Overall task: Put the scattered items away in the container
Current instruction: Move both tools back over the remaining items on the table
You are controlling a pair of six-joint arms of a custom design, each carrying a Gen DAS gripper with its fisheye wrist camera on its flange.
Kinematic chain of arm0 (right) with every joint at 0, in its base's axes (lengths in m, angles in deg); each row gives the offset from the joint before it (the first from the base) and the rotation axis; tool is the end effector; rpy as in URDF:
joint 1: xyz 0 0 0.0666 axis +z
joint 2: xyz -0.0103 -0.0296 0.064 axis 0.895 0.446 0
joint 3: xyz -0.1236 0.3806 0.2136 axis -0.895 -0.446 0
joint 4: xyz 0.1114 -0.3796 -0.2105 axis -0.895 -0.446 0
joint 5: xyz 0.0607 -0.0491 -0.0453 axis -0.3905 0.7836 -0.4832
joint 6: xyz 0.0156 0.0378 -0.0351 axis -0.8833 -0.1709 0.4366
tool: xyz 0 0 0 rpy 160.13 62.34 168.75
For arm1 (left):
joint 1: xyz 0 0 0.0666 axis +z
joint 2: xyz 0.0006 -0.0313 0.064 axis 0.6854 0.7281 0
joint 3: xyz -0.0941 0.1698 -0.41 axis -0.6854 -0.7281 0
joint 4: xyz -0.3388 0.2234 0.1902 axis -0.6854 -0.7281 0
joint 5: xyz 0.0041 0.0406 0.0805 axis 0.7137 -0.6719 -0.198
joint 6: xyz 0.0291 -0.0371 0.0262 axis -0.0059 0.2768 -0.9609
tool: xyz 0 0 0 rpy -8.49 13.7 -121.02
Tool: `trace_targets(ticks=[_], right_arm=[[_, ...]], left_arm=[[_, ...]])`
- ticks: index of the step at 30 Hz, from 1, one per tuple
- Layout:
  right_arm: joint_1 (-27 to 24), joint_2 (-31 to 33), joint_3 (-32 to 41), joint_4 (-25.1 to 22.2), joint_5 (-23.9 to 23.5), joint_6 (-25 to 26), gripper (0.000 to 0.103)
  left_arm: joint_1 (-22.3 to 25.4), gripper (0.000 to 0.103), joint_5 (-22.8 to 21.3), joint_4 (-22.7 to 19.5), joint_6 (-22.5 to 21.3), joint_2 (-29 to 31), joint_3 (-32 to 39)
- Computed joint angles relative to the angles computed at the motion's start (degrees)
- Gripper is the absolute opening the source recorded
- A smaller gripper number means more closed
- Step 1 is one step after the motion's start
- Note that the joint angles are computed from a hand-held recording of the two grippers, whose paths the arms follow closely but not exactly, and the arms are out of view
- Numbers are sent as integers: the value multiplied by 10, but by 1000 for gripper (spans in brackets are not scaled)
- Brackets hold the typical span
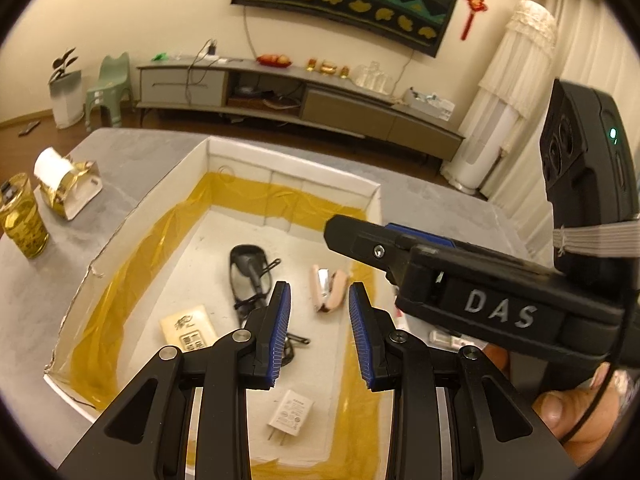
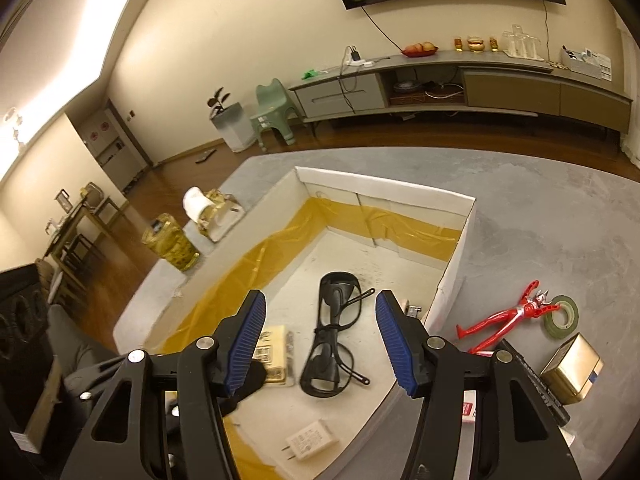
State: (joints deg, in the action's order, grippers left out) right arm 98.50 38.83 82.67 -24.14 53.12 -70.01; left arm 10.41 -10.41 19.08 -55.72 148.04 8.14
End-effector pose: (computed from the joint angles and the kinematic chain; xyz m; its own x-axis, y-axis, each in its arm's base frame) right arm 0.2895 0.2073 0.5906 -0.7476 -0.0576 -0.6617 -0.3860 0.8484 0.3623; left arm 0.3951 -0.2565 0.6145 -0.7190 0.0600 -0.6924 0.3284 0.9073 -0.2625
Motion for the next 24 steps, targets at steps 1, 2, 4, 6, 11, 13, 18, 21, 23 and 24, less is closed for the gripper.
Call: trace_targets(ticks=[1, 2, 4, 6, 11, 13, 18, 21, 23, 24], right_arm=[[-1, -3, 2, 0, -3, 0, 59], [-2, -7, 4, -1, -6, 0, 59], [-3, -13, 10, -2, -9, 0, 59], [-4, -19, 14, -4, -10, 2, 59], [-20, -37, 17, -14, -24, 5, 59], [-33, -44, 16, -22, -33, 7, 59], [-80, -67, -3, -42, -47, 20, 59], [-108, -77, -20, -50, -53, 31, 59], [-126, -81, -30, -59, -58, 43, 59], [-135, -81, -34, -64, -60, 51, 59]], left_arm=[[-3, 32, 0, 4, -3, -2, -1], [-7, 32, -1, 9, -5, -3, -1], [-11, 32, 1, 12, -4, -4, -1], [-16, 32, 2, 16, -3, -4, 0], [-28, 32, 18, 20, 3, -7, 0], [-35, 32, 24, 20, 0, -7, 0], [-60, 32, 25, 19, -12, -4, 4], [-79, 32, 17, 16, -19, 2, 6], [-91, 33, 10, 10, -21, 8, 7], [-97, 34, 6, 6, -22, 12, 8]])
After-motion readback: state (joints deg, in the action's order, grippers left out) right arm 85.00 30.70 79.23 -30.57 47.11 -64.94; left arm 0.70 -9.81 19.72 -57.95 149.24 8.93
